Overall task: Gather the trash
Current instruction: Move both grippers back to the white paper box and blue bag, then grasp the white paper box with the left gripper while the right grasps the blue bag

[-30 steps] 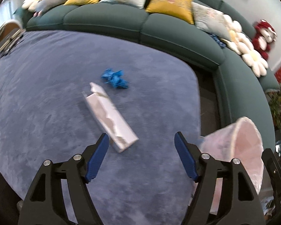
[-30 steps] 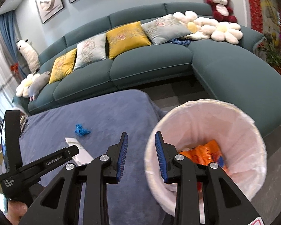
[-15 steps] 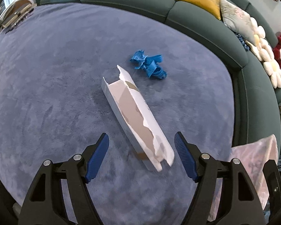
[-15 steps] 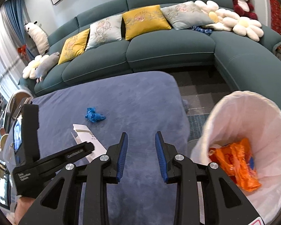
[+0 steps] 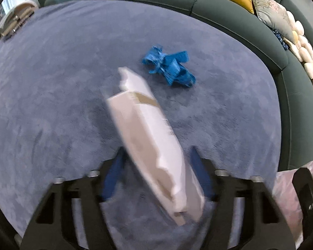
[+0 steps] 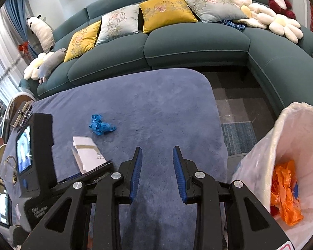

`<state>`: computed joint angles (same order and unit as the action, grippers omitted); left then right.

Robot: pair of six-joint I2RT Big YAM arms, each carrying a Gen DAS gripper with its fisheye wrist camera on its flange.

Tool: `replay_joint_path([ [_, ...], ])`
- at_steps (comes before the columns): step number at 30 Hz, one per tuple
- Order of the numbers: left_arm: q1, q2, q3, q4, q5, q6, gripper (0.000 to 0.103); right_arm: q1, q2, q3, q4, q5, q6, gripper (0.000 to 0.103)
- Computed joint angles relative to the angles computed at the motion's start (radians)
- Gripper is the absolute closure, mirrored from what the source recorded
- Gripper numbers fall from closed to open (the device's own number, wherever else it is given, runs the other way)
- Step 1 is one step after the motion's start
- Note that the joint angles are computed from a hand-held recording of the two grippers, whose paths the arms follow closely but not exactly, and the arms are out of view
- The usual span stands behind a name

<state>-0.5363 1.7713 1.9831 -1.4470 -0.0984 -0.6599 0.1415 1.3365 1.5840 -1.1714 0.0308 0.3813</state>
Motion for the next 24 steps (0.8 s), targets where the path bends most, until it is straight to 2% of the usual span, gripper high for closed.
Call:
replay_joint_path([
  [5,0.043,-0.05,-0.058,0.035,0.034,-0.009,0.059,0.016,0.036,0.021,0.006,-0.007,-0.011,0.073],
  [11,0.102,-0.115,-0.128,0.062,0.028,0.004,0.061,0.057,0.101,0.068,0.021,-0.04,-0.016,0.073],
  [24,0.202,-0.087,-0.072,0.083,0.042,0.085,0.061,0.13,0.346,0.298,0.005,-0.071,-0.076,0.073],
])
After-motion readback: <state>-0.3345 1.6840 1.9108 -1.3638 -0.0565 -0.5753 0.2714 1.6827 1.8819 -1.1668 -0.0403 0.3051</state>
